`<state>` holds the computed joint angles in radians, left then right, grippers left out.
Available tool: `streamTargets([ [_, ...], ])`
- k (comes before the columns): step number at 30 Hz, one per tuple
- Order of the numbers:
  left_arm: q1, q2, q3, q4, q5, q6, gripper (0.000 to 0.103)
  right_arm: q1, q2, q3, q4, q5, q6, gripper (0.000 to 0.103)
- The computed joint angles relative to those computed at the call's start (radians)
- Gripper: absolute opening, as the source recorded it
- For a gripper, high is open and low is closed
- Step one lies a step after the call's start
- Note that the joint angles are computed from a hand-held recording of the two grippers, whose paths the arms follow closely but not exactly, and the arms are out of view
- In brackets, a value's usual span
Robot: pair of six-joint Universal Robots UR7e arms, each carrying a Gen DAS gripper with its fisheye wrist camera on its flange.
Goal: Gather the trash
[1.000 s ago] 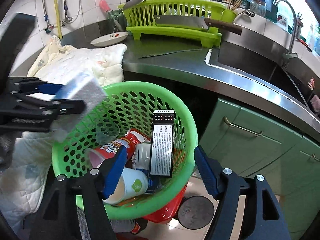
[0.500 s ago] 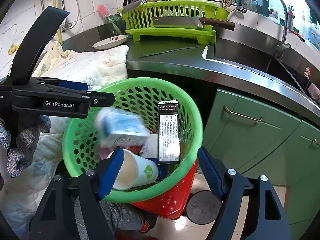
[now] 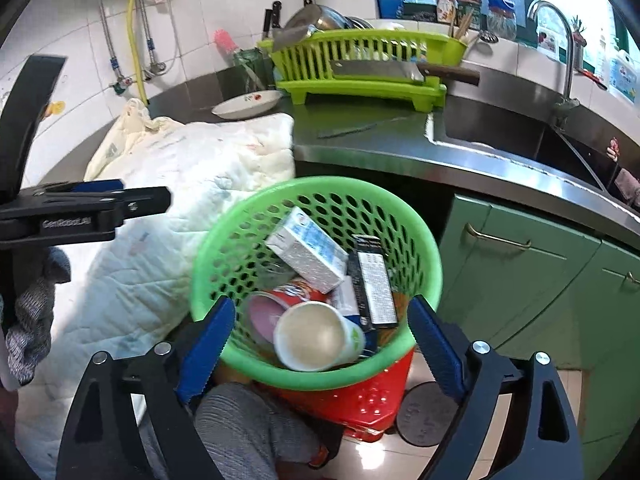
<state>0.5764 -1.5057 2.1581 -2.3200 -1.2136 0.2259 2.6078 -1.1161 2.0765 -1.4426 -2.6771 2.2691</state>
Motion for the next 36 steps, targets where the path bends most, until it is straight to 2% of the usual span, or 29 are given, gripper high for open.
streamTargets([
  [2, 0.013, -0.036, -0.009, 0.007, 0.023, -0.007, 0.093, 0.007, 0.017, -0.03, 0.024, -0.008, 0.019, 0.09],
  [9, 0.034, -0.153, -0.001, -0.012, 0.119, 0.004, 0.095, 0.021, 0.079, -0.133, 0.1, -0.023, 0.063, 0.091],
  [17, 0.06, -0.252, 0.023, -0.002, 0.138, -0.004, 0.096, 0.044, 0.15, -0.228, 0.172, -0.047, 0.096, 0.092],
  [24, 0.041, -0.332, 0.066, -0.034, 0.176, 0.015, 0.098, 0.057, 0.206, -0.299, 0.251, -0.048, 0.123, 0.092],
  [26, 0.031, -0.346, 0.079, -0.05, 0.201, 0.023, 0.098, 0.061, 0.215, -0.307, 0.254, -0.049, 0.127, 0.093],
  [36, 0.036, -0.387, 0.081, -0.035, 0.218, 0.03, 0.098, 0.075, 0.251, -0.355, 0.312, -0.042, 0.162, 0.093],
])
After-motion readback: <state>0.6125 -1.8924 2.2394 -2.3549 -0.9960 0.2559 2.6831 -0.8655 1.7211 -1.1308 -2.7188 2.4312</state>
